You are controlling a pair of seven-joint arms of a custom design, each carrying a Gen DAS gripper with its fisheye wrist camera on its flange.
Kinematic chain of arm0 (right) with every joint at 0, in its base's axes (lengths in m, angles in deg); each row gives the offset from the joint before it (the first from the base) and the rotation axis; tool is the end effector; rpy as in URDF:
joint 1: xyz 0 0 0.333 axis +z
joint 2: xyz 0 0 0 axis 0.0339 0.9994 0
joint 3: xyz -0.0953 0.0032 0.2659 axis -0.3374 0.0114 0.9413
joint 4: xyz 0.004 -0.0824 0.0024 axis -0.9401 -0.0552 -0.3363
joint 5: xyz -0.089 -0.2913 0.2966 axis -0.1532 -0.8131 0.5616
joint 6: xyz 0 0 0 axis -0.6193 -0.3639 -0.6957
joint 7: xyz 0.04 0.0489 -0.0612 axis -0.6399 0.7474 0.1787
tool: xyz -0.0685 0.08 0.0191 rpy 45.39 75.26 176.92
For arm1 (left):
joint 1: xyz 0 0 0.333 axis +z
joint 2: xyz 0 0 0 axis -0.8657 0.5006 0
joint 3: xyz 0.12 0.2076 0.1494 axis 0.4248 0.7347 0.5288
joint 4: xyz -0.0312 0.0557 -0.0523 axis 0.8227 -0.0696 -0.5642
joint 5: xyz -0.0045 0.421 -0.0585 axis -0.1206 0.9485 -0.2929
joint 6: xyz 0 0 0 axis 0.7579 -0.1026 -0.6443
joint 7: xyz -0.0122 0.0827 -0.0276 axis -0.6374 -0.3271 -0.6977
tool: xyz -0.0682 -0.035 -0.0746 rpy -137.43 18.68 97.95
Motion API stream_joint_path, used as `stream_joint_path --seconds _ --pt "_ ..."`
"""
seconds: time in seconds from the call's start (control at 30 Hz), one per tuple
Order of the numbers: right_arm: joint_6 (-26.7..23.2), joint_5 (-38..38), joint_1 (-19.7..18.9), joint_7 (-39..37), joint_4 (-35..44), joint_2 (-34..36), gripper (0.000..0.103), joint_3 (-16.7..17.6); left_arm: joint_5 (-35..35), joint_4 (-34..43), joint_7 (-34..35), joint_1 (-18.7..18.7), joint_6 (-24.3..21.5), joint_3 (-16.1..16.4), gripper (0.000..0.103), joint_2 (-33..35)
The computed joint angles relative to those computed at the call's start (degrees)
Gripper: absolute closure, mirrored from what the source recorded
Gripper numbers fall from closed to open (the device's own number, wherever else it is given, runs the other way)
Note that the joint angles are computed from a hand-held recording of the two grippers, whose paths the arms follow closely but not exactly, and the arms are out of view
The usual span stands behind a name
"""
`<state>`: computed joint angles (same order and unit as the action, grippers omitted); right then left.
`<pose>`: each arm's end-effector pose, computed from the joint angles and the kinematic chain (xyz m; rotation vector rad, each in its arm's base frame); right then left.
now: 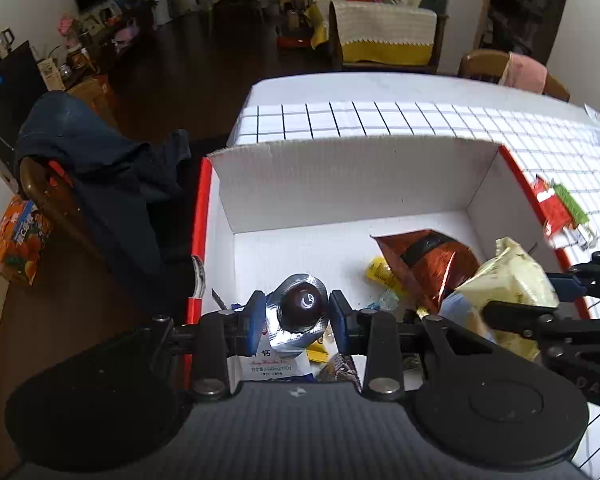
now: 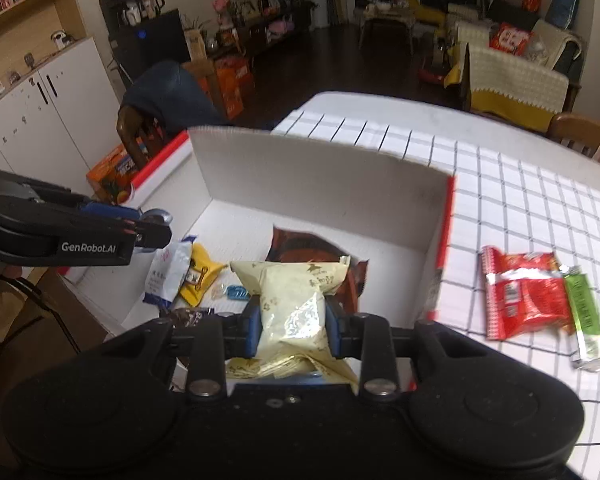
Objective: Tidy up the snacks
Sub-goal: 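Carry the silver candy and cream wafer packet over the open box, then open both grippers to drop the candy and wafer packet into the box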
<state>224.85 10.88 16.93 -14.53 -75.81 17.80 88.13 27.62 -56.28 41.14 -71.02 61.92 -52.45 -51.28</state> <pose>0.5519 0.1484 0.3610 -2.1586 1.2576 -0.2641 0.5829 -0.2455 0.3832 -1.8841 1.8480 -0.5163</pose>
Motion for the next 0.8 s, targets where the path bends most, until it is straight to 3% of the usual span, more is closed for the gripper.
stream_joint_path --seconds 0.2,0.6,0.8 --pt "1.79 -4.11 0.38 4.31 -0.02 2.15 0.073 0.58 0.86 2.7 2.59 -0.54 -1.65 -0.07 0.07 3.32" --pt "3.3 -8.67 0.78 8.31 -0.67 2.78 0.067 0.92 -4.8 5.86 7.98 -0.67 -4.77 -0.74 0.068 7.05" --pt "3.72 -6.68 0.94 7.45 -1.0 2.25 0.055 1.06 -5.78 4.16 7.66 -0.78 -3.78 -0.81 0.068 5.83"
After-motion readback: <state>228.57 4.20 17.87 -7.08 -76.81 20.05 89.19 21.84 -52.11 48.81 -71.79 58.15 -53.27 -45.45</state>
